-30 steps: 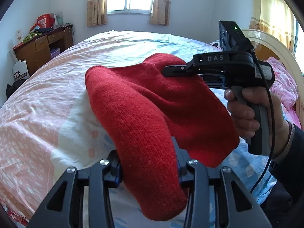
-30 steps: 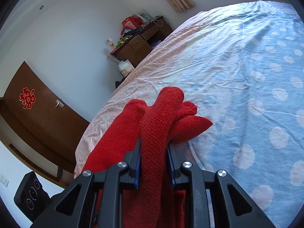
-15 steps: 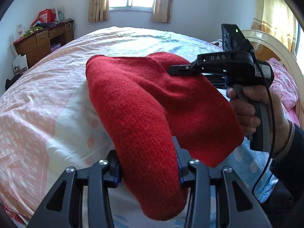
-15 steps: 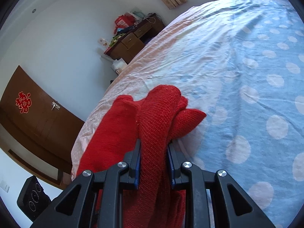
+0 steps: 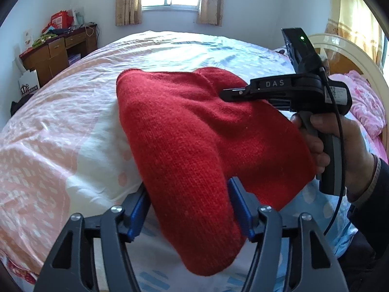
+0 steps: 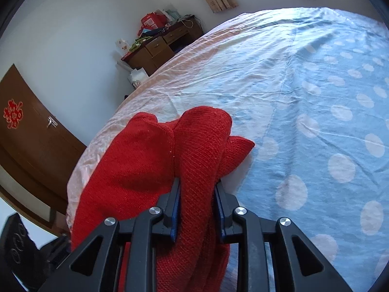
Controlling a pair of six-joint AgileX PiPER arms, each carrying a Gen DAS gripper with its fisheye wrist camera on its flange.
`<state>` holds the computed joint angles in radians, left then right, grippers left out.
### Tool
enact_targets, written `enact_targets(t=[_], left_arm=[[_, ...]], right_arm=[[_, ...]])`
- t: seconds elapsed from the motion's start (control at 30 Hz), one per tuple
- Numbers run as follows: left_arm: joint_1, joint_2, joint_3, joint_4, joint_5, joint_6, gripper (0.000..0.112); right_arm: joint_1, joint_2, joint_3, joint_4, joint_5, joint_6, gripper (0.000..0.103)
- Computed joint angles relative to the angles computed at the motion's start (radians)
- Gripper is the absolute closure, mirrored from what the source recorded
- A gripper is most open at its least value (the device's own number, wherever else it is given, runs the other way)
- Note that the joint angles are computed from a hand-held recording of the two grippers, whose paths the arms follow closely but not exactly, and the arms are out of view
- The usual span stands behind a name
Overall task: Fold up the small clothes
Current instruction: 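Lower the folded sweater onto the bed and open both tools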
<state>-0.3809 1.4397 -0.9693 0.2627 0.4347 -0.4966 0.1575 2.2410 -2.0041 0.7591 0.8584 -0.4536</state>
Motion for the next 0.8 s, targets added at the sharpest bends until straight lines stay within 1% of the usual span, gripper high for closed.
enact_targets(t=[0.03, 0.13, 0.27, 0.3, 0.37, 0.43, 0.47, 0.5, 0.53, 0.6, 0.63, 0.67, 0.7, 0.73, 0.77, 0.8], left_arm=[[-0.007, -0.006, -0.003, 0.03, 0.014, -0.024, 0.042], [-0.017, -0.026, -0.003, 0.092, 0.041, -0.055, 0.039], [-0.022, -0.051, -0.002, 0.15, 0.06, -0.09, 0.036], [-0.018, -0.057, -0.005, 0.148, 0.064, -0.084, 0.035], [-0.009, -0.074, -0.012, 0.157, 0.066, -0.084, 0.033], [0.005, -0.096, -0.007, 0.193, 0.049, -0.116, 0.019], [0.007, -0.098, -0.006, 0.233, 0.04, -0.154, 0.015], [0.011, -0.104, 0.004, 0.313, 0.024, -0.232, 0.011], [0.01, -0.097, 0.005, 0.383, 0.019, -0.298, 0.011], [0.019, -0.056, -0.011, 0.51, 0.012, -0.411, 0.011], [0.025, -0.035, -0.018, 0.564, 0.008, -0.466, 0.011], [0.032, -0.004, -0.032, 0.614, 0.014, -0.523, 0.011], [0.037, 0.022, -0.045, 0.632, 0.012, -0.54, 0.011], [0.044, 0.041, -0.046, 0.657, 0.0, -0.562, 0.011], [0.049, 0.069, -0.049, 0.698, 0.005, -0.603, 0.011], [0.041, 0.093, -0.061, 0.704, 0.041, -0.612, 0.011]], right_arm=[[-0.002, 0.0, 0.001, -0.001, 0.001, -0.003, 0.077], [-0.021, -0.003, 0.021, 0.041, 0.005, -0.026, 0.076], [-0.02, -0.037, 0.072, 0.054, -0.02, -0.071, 0.076], [-0.019, -0.056, 0.095, 0.055, -0.033, -0.087, 0.075], [-0.016, -0.117, 0.166, 0.067, -0.087, -0.122, 0.072], [-0.02, -0.203, 0.272, 0.119, -0.159, -0.194, 0.065], [-0.025, -0.25, 0.332, 0.167, -0.192, -0.247, 0.058], [-0.028, -0.29, 0.382, 0.224, -0.214, -0.302, 0.054], [-0.035, -0.332, 0.434, 0.314, -0.218, -0.388, 0.053], [-0.032, -0.366, 0.47, 0.389, -0.18, -0.461, 0.053], [-0.022, -0.37, 0.469, 0.393, -0.157, -0.466, 0.053], [-0.004, -0.362, 0.459, 0.387, -0.117, -0.464, 0.053], [0.009, -0.353, 0.452, 0.375, -0.089, -0.462, 0.053], [0.028, -0.349, 0.455, 0.351, -0.089, -0.462, 0.053], [0.048, -0.349, 0.467, 0.307, -0.119, -0.445, 0.053], [0.069, -0.347, 0.471, 0.232, -0.158, -0.388, 0.053]])
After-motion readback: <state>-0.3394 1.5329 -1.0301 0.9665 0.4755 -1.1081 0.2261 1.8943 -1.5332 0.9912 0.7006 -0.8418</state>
